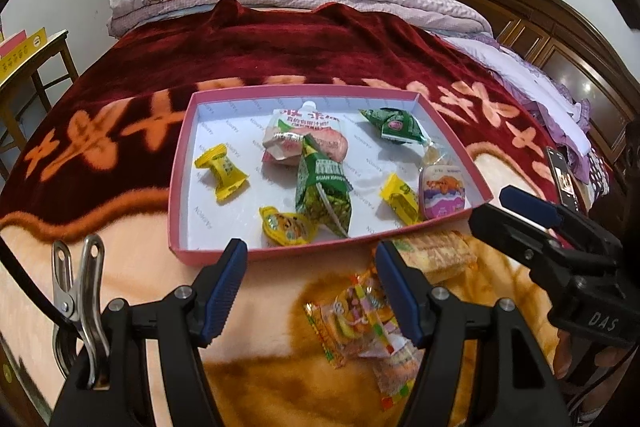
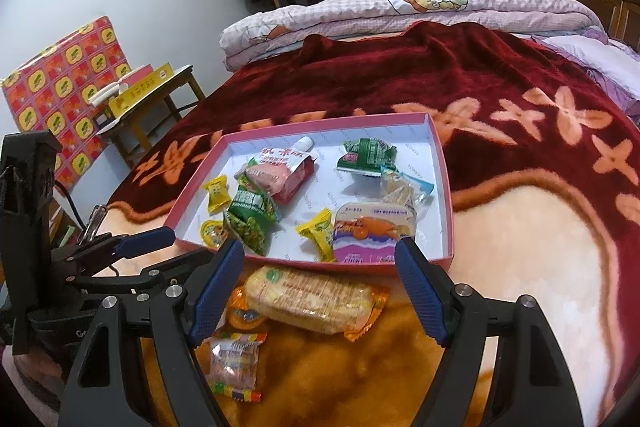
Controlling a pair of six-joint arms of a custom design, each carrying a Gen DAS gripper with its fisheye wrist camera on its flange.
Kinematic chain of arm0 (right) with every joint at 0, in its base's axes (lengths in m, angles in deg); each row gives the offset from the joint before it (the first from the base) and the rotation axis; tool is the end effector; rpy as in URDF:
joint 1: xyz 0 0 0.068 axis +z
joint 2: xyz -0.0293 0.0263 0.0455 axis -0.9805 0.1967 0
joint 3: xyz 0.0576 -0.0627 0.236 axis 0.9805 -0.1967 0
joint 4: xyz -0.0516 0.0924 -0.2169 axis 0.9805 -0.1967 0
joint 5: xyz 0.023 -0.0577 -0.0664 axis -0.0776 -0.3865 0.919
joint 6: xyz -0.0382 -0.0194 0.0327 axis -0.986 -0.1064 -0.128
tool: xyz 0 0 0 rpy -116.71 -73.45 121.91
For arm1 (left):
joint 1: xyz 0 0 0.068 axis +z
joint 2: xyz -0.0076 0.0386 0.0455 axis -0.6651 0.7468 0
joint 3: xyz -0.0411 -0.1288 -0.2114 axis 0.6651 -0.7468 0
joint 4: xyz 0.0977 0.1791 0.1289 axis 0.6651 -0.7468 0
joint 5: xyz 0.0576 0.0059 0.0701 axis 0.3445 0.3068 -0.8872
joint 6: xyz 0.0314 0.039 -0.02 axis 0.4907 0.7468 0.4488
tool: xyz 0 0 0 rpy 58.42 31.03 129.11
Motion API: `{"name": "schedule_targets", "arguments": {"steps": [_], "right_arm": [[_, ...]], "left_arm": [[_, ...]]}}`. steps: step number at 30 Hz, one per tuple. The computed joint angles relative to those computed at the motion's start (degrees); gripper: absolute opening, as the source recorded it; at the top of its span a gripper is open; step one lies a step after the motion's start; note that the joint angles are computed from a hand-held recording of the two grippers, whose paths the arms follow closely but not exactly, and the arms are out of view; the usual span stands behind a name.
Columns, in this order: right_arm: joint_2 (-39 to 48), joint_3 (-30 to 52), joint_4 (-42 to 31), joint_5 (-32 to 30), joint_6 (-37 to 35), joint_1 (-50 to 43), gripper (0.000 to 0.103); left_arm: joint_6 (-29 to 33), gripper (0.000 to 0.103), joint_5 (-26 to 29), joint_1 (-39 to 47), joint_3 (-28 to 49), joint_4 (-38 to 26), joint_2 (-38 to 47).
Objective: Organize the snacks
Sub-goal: 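Move both grippers back from the tray toward the loose snacks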
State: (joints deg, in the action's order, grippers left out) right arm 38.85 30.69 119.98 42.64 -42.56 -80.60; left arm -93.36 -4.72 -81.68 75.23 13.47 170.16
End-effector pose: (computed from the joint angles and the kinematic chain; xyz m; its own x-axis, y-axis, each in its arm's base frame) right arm 0.2527 0.0084 0.0282 -0.6728 -0.0631 -0.7371 -0.3743 0.8885 0.2655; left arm 0.2168 -0.1676 0.0521 -0.7748 -0.0025 -0.6322 0.0747 0.9926 -0.0956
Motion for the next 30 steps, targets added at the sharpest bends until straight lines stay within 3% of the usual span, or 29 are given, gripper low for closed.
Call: {"name": "schedule_targets", "arguments": {"steps": [30], "right_arm": [[1.2,-6.3,2.4,-1.8,-3.5,-1.9,0.08]], "left_arm": [[-6.0,0.07,-1.2,-5.6,-7.1,2.3,-1.0]]}}
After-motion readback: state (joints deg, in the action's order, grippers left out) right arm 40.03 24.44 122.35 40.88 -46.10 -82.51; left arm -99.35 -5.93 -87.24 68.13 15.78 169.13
